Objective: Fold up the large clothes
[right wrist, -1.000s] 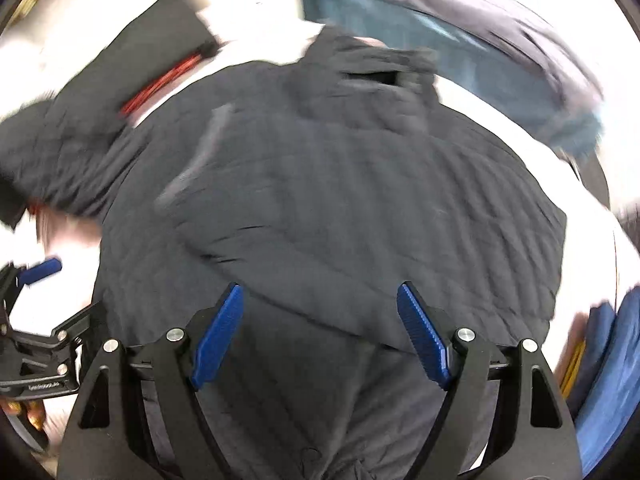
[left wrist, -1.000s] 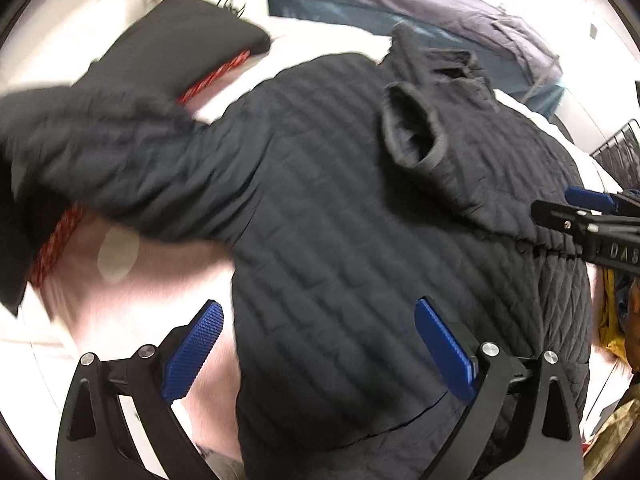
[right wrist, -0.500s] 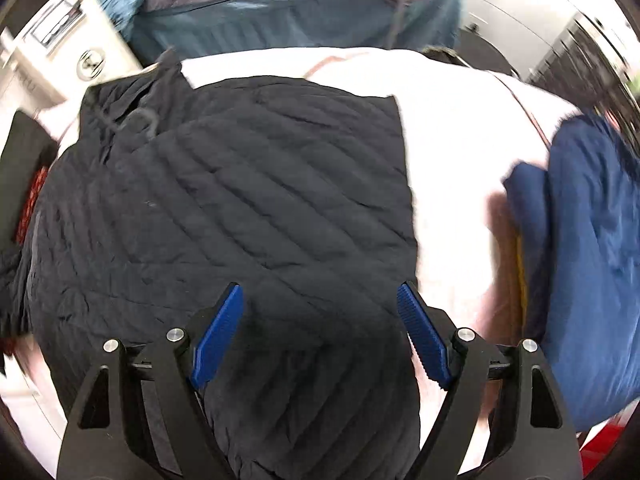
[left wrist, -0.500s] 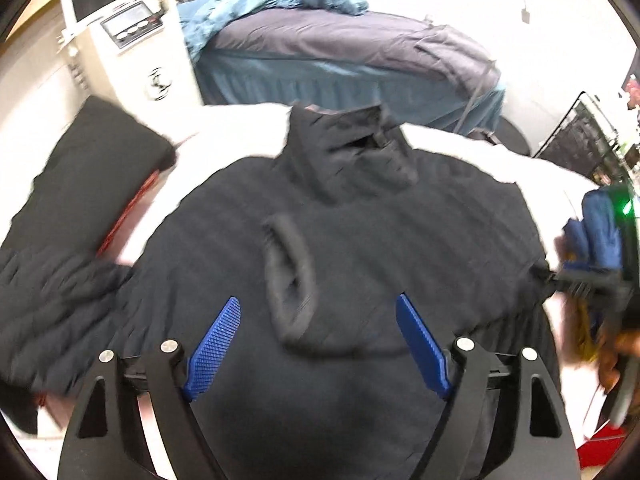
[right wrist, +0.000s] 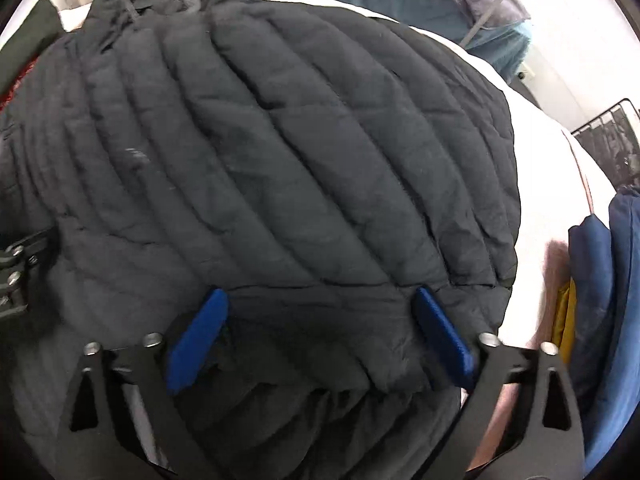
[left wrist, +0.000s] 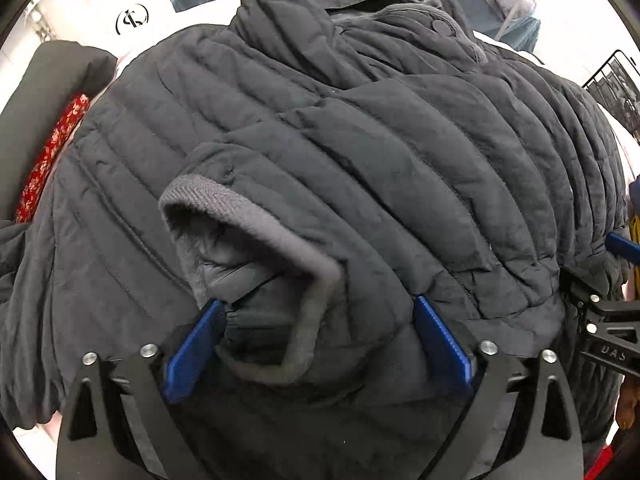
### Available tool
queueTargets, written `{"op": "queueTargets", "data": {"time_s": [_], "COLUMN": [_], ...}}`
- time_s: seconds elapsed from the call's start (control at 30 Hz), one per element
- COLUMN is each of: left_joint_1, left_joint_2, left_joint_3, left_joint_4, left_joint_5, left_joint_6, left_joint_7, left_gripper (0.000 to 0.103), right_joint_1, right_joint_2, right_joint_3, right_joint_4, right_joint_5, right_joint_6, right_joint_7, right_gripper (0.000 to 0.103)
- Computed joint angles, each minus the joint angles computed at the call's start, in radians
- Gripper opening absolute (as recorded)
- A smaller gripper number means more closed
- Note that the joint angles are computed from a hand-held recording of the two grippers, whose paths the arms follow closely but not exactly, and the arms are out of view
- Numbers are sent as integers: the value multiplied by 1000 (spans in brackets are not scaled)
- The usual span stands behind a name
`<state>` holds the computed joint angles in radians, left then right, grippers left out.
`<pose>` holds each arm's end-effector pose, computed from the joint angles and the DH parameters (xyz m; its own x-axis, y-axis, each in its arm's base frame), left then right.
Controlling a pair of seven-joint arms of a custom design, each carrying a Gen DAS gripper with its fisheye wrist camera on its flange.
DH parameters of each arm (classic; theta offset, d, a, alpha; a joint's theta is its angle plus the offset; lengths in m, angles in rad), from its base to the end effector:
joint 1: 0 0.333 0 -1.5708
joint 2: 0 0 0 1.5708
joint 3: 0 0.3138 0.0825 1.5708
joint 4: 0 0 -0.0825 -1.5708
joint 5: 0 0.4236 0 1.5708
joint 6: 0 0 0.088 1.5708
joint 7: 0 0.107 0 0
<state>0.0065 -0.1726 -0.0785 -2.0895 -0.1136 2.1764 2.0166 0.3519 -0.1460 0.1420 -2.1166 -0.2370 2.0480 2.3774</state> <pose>0.5646 -0.0467 0.5092 -0.4460 -0.8947 -0.0252 -0.8590 0.4357 -0.2689 0.4939 0.2536 0.4675 -0.2215 -0.9679 0.1187 -0.9577 0.1930 -0.2132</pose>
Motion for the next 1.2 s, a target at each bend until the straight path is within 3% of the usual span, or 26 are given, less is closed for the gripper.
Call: {"op": "queueTargets", "data": {"time_s": [0.3, 0.5, 0.6, 0.77, 0.9, 1.03, 1.2], "left_joint_1": [-27, -44, -53, -81, -78, -45, -19], "left_joint_2": [-114, -170, -173, -229, -234, -278, -433], "left_joint_3": [44, 53, 59, 108, 113, 108, 213], "left_joint_4": [-205, -288, -285, -353, -357, -357, -393], "left_joint_5": [-174, -220, -222, -310, -322, -319, -437], "left_joint_6": [261, 351, 356, 400, 403, 389, 384], "left_joint_7": [134, 156, 153, 242, 256, 176, 98], "left_gripper": [97, 97, 97, 97, 97, 96, 96], "right_joint_1": [-17, -14, -15, -37, -43, -42, -28], "right_joint_2": [-98, -148, -143, -183, -206, -212, -231], "right_joint_3": [27, 49, 43, 70, 72, 67, 72], "right_joint_4": [-169, -217, -211, -251, -278, -275, -250], "right_joint_5": [-105, -130, -106, -194, -215, -197, -158], "right_joint_6": [215, 234, 235, 275, 308, 304, 246], "right_joint_7": [133, 188, 171, 223, 243, 227, 201], "right_gripper": [98, 98, 98, 98, 98, 98, 98]}}
